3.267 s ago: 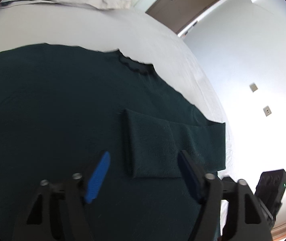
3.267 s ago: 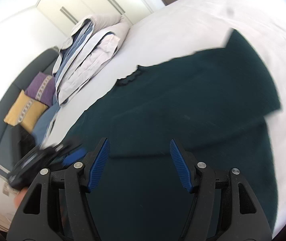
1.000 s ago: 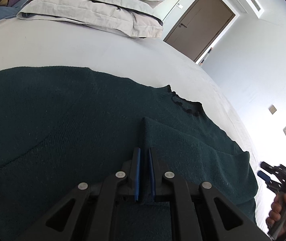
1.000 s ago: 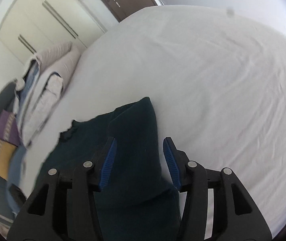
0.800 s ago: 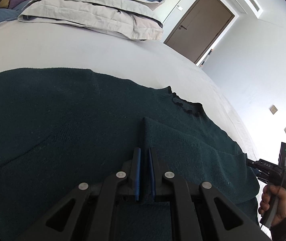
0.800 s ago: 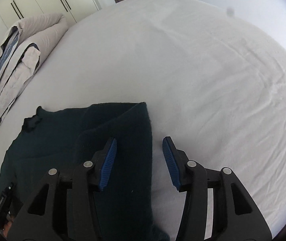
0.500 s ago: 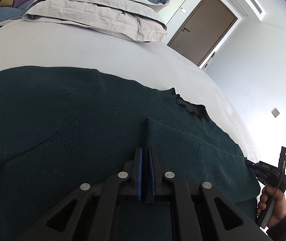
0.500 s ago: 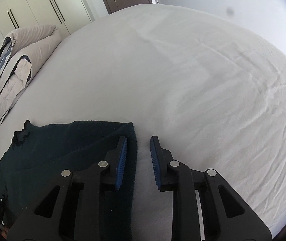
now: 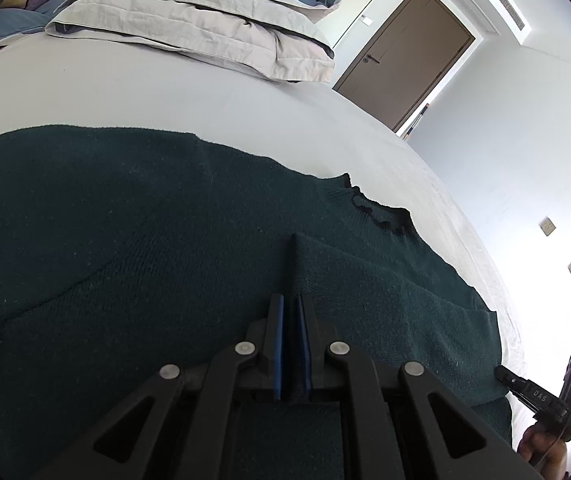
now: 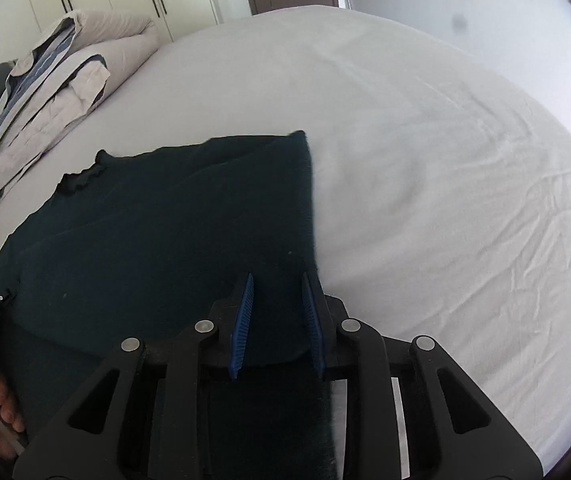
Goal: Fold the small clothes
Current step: 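Grasp the other sleeve cuff with the left gripper and fold it across the body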
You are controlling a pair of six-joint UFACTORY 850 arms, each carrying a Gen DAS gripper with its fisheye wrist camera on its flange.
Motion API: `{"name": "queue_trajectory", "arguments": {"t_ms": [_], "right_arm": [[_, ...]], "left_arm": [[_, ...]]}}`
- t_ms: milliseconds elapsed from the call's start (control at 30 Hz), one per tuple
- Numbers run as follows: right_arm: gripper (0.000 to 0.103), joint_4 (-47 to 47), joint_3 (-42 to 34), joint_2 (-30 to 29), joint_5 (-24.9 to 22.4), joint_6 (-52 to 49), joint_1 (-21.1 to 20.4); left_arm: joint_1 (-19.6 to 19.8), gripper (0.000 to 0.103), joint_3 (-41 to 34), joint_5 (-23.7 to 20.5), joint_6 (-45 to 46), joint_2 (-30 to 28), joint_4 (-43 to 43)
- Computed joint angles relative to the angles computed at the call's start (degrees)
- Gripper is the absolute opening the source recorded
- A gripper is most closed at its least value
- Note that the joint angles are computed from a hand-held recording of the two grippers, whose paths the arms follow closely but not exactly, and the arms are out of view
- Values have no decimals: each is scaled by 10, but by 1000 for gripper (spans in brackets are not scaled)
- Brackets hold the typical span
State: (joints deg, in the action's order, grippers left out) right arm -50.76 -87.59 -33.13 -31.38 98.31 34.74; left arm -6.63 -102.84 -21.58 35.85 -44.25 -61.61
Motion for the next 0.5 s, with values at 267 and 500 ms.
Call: {"name": "queue_trajectory", "arguments": {"t_ms": [267,500], "right_arm": [[29,-14,-11,14,-63,22,23],[39,37,-5,4,-38,-24,20]], "left_arm": [[1,11,0,0,9,-1,-13],[7,12,-19,-34,-13,-12,-2]]}}
